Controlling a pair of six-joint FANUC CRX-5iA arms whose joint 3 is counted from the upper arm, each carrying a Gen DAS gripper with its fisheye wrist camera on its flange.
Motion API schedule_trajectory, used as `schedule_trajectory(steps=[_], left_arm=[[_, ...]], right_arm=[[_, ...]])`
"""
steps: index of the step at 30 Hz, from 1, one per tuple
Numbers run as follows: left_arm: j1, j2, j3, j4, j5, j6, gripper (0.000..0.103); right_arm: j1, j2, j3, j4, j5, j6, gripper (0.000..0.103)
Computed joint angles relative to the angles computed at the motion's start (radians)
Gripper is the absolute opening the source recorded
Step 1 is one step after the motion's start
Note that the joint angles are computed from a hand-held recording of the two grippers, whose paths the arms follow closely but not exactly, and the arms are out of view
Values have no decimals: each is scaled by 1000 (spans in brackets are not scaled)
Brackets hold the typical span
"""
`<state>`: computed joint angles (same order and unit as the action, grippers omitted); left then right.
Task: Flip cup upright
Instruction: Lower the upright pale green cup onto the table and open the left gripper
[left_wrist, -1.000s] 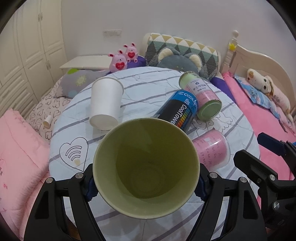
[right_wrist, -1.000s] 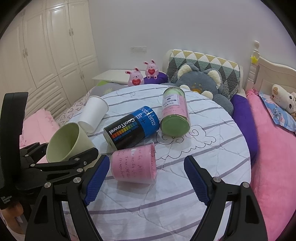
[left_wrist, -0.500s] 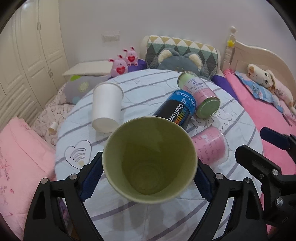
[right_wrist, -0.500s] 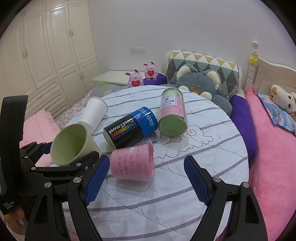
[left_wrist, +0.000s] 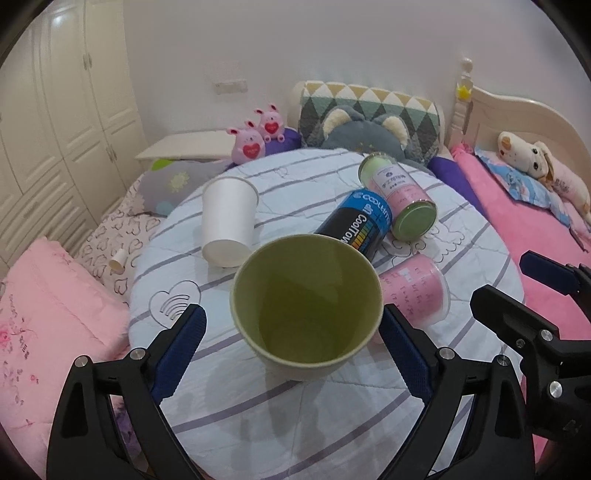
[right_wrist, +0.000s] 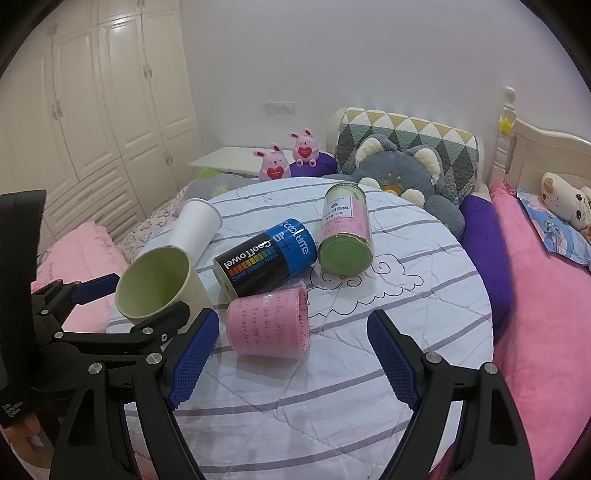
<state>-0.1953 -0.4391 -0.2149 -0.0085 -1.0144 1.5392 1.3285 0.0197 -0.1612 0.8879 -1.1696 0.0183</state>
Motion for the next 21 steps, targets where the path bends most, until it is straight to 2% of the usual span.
schedule_trajectory(steps=[4, 9, 16, 21], left_arm=[[-6, -38, -9, -22, 10, 25, 102], [-69, -79, 3, -154, 13, 144, 103], [-64, -151, -44, -135, 19, 202, 103], [-39, -178, -73, -93, 22, 197, 103]], right_arm=[[15, -18, -22, 24, -3, -10, 84], [31, -35, -45, 39, -17, -34, 84], [47, -66, -96, 96, -2, -72, 84], [65, -76, -129, 163, -14, -106, 85]])
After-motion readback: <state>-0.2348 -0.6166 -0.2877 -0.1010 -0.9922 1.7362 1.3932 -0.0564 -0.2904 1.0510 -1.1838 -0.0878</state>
